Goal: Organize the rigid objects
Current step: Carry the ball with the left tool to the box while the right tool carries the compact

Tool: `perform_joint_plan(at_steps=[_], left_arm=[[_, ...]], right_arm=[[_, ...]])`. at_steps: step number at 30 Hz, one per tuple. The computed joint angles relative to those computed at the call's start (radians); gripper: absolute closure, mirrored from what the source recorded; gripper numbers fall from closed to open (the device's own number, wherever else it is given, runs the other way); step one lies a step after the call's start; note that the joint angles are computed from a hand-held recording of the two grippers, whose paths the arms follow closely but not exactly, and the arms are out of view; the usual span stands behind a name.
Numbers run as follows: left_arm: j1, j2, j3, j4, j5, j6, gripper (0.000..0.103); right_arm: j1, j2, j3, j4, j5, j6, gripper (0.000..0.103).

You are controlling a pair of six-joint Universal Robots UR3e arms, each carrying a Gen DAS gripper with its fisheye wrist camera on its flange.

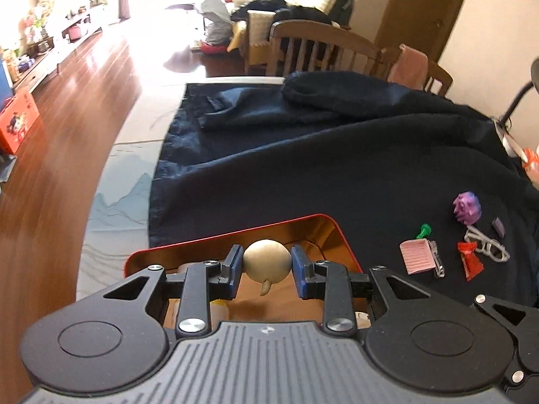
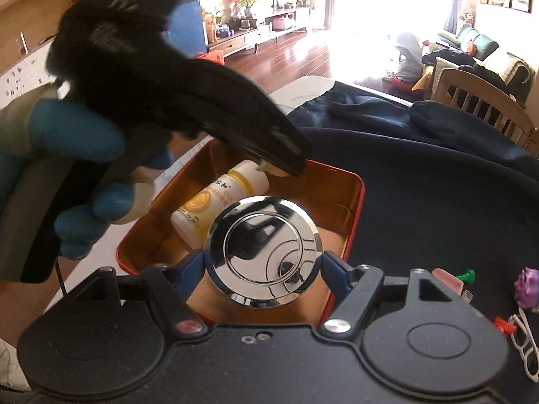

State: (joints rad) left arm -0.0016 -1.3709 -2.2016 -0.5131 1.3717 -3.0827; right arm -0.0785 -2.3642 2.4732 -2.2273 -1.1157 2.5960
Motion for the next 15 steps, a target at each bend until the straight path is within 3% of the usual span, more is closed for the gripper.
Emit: perform_joint_plan(at_steps=[6,15], left_arm=[[-0.031,-0.133,0.043,0.04,0.025,0.03,0.073],[-0.062,-0.246,0.072,0.065,0.035,0.072,0.072]], right_arm=[[0.104,0.185,-0.004,-0.178,-0.074,0.057,0.029],[0.166,0.326,-0.013,-0.294,-0.137,0.097,0.029]])
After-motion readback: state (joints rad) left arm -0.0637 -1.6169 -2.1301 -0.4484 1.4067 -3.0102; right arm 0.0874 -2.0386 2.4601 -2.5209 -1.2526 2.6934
